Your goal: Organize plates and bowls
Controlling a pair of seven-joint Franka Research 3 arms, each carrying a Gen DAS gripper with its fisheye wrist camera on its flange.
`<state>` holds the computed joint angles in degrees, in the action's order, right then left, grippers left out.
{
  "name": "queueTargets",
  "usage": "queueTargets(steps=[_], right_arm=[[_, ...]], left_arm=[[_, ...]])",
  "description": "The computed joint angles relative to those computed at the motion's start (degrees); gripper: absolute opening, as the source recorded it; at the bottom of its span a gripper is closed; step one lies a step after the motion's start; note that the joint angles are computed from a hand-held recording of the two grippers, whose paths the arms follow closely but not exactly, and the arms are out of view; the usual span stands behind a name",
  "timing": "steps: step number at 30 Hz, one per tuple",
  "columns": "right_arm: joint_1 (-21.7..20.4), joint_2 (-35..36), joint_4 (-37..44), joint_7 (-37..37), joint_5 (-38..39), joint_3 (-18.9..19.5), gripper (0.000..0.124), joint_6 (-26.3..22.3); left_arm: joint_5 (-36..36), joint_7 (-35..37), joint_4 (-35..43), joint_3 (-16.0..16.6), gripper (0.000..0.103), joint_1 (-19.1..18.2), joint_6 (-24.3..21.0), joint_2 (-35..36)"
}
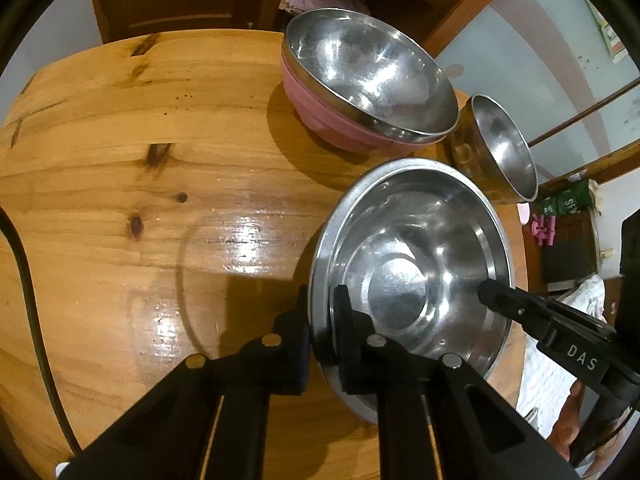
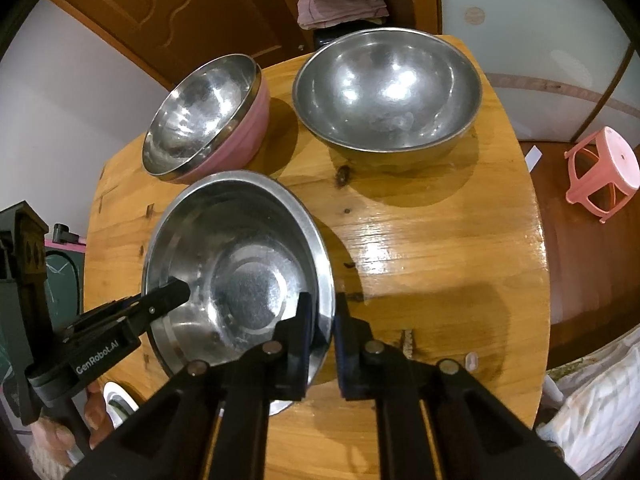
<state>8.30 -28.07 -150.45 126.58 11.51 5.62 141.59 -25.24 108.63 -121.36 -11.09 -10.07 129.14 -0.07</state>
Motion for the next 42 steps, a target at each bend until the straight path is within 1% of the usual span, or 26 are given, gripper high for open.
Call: queueTargets(steps=[4, 7, 11, 16, 18, 21, 25, 28, 30, 33, 35, 37, 42], right_arm=[[0.17, -1.85, -0.31, 0.83, 0.23, 0.19, 0.009, -1.1], [0.23, -5.8, -0.41, 2.57, -0.27, 1.37, 0.009, -3.25], [0.5, -12.61, 0.18, 6.05, -1.86, 3.91, 0.009, -7.72], [1.98, -20.96, 1.33, 10.54, -3.13, 7.53, 0.009, -13.28], [2.95, -24.48, 1.9, 13.13, -3.78, 9.96, 0.009, -16.05], [4.77, -28.34, 1.71, 16.56, -4.02, 12.72, 0.009, -18.94], [7.95, -31.86, 0.05, 21.35, -3.04, 15.92, 0.009, -21.95], [10.37, -32.03, -1.07, 24.73, -2.51, 18.41, 0.01, -23.59], [12.05, -31.71, -2.04, 27.65, -2.14, 20.15, 0.01, -24.65], [14.67, -31.68, -3.17, 31.7, -1.73, 21.25, 0.01, -25.84], [16.23, -31.72, -4.2, 34.17, -1.39, 21.53, 0.01, -26.07], [17.77, -31.61, -5.12, 36.02, -1.07, 21.54, 0.01, -25.5], [20.58, -30.2, -7.91, 38.48, -0.01, 20.12, 0.01, -22.57]], left_arm=[[-0.76, 0.04, 0.06, 0.37, 0.008, 0.16, -2.66, -2.22], [-2.09, 1.89, -0.89, 1.33, 0.008, 0.05, -4.34, -5.95], [-3.72, 4.94, -4.06, 3.54, 0.009, -0.94, -7.12, -14.34], [-2.86, 7.82, -8.33, 7.31, 0.01, -2.31, -11.61, -24.52], [-2.61, 9.12, -10.69, 8.9, 0.01, -2.89, -13.47, -28.98], [-1.96, 10.74, -14.26, 11.22, 0.01, -3.36, -16.34, -34.76], [-0.35, 13.23, -21.25, 13.23, 0.011, -3.72, -18.0, -43.22], [0.97, 13.93, -26.12, 14.23, 0.011, -3.66, -18.6, -47.54], [1.86, 14.41, -29.27, 14.21, 0.011, -3.72, -17.57, -50.0], [2.8, 14.05, -32.98, 14.76, 0.011, -3.98, -17.63, -51.94], [3.1, 13.25, -34.72, 15.25, 0.011, -3.79, -18.71, -52.58], [3.53, 12.99, -36.2, 15.4, 0.011, -3.55, -18.8, -52.61], [4.69, 12.7, -38.32, 15.04, 0.011, -3.37, -17.95, -52.38]])
